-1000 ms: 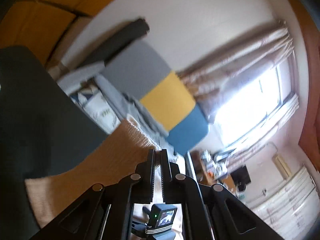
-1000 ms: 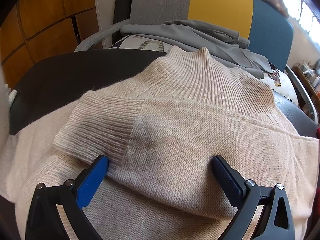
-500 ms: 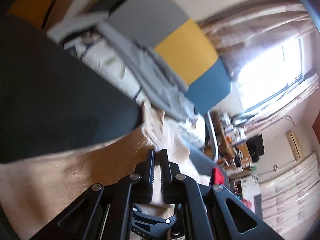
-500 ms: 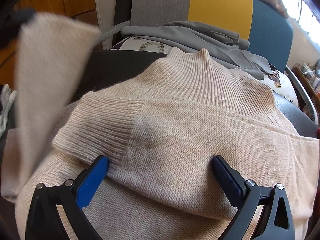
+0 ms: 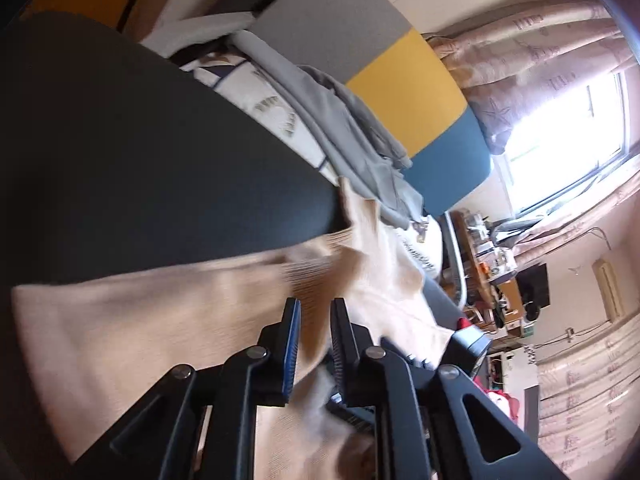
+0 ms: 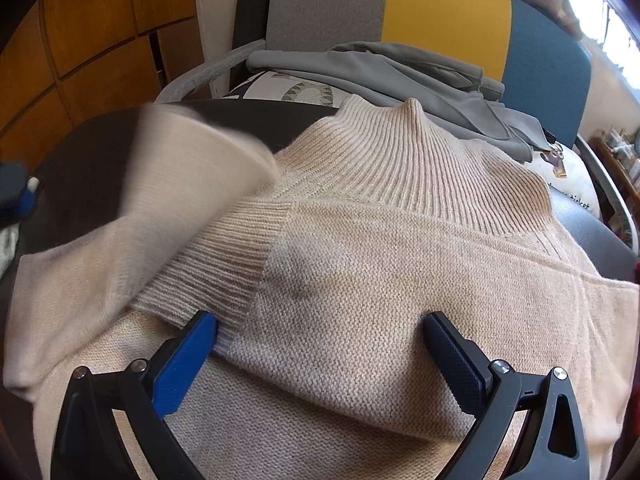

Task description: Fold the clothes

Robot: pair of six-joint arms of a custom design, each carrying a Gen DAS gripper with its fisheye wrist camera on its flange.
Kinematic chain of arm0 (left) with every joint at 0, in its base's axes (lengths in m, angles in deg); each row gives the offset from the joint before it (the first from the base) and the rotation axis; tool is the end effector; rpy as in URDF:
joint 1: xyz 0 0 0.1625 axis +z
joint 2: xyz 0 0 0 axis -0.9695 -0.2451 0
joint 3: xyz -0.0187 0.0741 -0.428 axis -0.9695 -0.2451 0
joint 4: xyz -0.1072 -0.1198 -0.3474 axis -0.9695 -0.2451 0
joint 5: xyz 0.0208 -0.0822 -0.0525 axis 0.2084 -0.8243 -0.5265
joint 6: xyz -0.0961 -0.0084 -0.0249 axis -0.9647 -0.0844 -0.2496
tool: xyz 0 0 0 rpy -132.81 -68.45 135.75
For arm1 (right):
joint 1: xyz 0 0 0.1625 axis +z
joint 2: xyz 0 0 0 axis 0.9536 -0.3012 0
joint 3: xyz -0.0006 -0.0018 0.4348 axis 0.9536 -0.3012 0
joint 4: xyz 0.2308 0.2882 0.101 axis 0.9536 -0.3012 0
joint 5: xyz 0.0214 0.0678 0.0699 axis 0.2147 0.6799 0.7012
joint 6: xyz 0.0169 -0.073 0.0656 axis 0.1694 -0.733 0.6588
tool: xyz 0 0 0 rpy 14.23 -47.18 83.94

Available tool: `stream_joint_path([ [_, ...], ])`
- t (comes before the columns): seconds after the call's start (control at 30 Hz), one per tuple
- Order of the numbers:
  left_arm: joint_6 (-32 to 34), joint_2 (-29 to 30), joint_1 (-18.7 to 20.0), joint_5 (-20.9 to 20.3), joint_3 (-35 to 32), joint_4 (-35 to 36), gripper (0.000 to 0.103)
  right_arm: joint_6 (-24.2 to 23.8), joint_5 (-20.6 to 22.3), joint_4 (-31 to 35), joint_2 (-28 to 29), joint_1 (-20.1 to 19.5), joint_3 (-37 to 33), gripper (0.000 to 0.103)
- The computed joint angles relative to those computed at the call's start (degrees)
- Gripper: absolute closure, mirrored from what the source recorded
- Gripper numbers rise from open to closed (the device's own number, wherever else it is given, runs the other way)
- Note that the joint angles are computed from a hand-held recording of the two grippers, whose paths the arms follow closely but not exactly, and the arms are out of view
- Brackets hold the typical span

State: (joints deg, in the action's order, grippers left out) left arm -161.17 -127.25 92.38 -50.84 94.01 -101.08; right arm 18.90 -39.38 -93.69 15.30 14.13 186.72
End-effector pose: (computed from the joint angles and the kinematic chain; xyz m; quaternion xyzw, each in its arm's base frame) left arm -0.4111 -0.3477 0.0649 -0.2358 0.8450 -0.4724 0.0843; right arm 0.0727 -0.5353 0.3194 0.4456 -0.8527 0.1167 0.2464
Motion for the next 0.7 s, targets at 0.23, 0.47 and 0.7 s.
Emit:
stream_joint_path([
  [0.23, -8.91, 1.8, -7.9, 1.01, 1.95, 7.75, 0.088, 2.78, 2.74, 9.2, -1.52, -0.58, -3.42, 0.006],
  [0.47, -17.25, 6.1, -11.16, -4.86, 0.42, 15.38, 0.088, 14.9, 13.3, 30.31, -3.01, -4.54, -11.71, 0.04],
  [0.7, -22.53, 8.5, -13.07, -6.19, 0.89, 16.26, 0.088, 27.54, 25.74, 46.95, -0.32, -8.6, -17.38, 0.051],
])
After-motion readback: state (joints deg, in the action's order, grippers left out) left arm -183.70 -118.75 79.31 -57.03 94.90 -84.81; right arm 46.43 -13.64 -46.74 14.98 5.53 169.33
